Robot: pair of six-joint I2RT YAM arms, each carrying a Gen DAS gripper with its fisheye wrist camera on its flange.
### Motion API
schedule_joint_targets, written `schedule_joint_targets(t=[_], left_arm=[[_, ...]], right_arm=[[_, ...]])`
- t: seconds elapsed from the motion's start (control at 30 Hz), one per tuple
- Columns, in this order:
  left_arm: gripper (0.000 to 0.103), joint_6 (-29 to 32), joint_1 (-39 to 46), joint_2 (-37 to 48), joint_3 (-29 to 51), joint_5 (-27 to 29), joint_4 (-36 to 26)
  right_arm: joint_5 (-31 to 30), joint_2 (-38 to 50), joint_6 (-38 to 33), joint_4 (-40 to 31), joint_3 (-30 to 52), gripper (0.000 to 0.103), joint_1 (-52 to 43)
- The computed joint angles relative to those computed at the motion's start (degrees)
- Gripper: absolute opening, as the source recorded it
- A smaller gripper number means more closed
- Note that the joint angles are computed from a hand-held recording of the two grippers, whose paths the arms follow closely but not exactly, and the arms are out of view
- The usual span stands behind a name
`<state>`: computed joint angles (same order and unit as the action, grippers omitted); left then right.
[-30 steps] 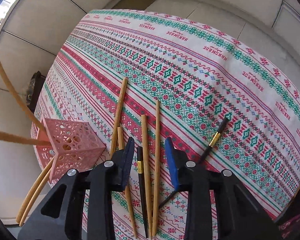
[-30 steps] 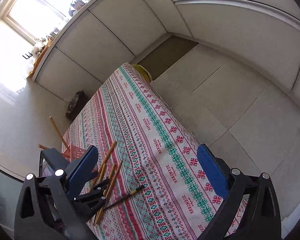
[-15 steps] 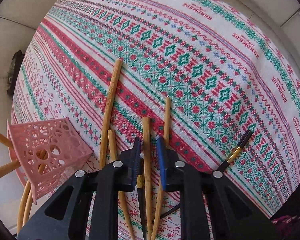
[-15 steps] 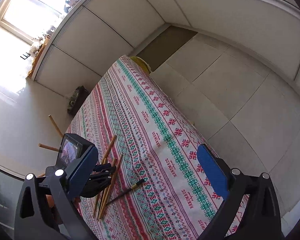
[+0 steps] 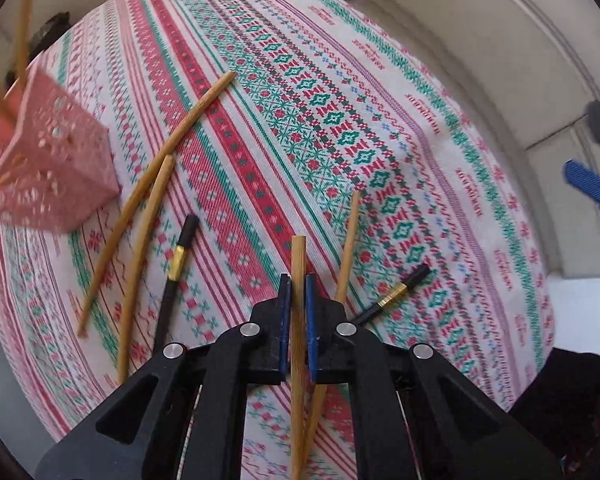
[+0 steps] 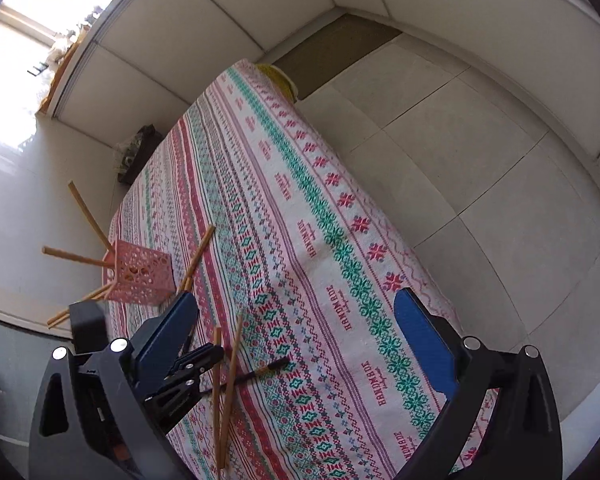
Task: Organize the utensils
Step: 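Lower the left tool and grasp a wooden chopstick from the table, then lift the wooden chopstick with the left tool while the right tool grasps another, then carry both held wooden chopsticks upright over the pink basket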
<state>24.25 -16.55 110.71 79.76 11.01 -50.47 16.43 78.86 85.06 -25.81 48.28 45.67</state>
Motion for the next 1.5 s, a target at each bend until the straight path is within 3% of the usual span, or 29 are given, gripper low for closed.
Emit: schedule_joint_targets(t=[0.1, 0.13, 0.17, 0.23, 0.27, 0.43, 0.6, 0.67, 0.73, 0.9, 1.17, 1.27, 1.5], left_arm=[[0.006, -0.2, 5.9, -7.5, -6.4, 6.8, 1.9], [0.006, 0.3, 7.8, -10.0, -8.0, 8.5, 2.3], [0.006, 0.9, 10.1, -12.3, -9.3, 10.9, 2.2], [0.006, 2.4, 14.9, -17.3, -12.1, 15.9, 1.4], [0.006, 2.8, 16.8, -20.4, -14.0, 18.0, 1.3], [0.006, 7.0, 24.0, -29.5, -17.3, 26.6, -2.6], [0.006, 8.9, 27.3, -28.5, -15.3, 29.7, -3.8], [0.006, 10.1, 28.8, -27.8, -14.4, 30.4, -4.8], [0.006, 10.3, 29.6, -27.7, -14.5, 30.6, -4.6], [0.006, 11.0, 31.7, -27.2, -13.8, 31.8, -5.1], [0.006, 12.3, 33.9, -31.1, -15.4, 34.0, -4.6], [0.006, 12.9, 34.0, -33.3, -16.3, 34.1, -4.8], [0.006, 12.4, 34.5, -39.4, -19.1, 34.0, -2.6]], right_arm=[[-3.7, 6.6, -1.9, 1.6, 3.3, 0.094, 0.0], [-5.4, 9.3, -2.9, 1.9, 4.8, 0.088, 0.0], [-7.4, 12.0, -3.6, 2.2, 6.3, 0.074, -0.1], [-11.0, 17.0, -4.8, 2.8, 9.2, 0.056, 0.0], [-12.6, 19.4, -5.2, 2.9, 10.7, 0.053, 0.1], [-13.5, 25.9, -4.9, 0.7, 16.0, 0.046, 0.4], [-12.3, 28.5, -3.5, -0.1, 19.2, 0.044, 0.4], [-11.7, 30.4, -3.3, -1.7, 21.5, 0.017, 0.8], [-10.0, 32.5, -3.8, -4.3, 24.8, 0.01, 1.2], [-6.6, 33.7, -3.9, -2.2, 27.1, 0.005, 3.4], [13.0, 27.7, -9.7, -9.5, 33.6, 0.005, 14.6], [19.7, 28.2, -12.2, -15.3, 38.7, 0.005, 19.1], [25.7, 26.1, -9.0, -18.2, 39.2, 0.005, 25.6]])
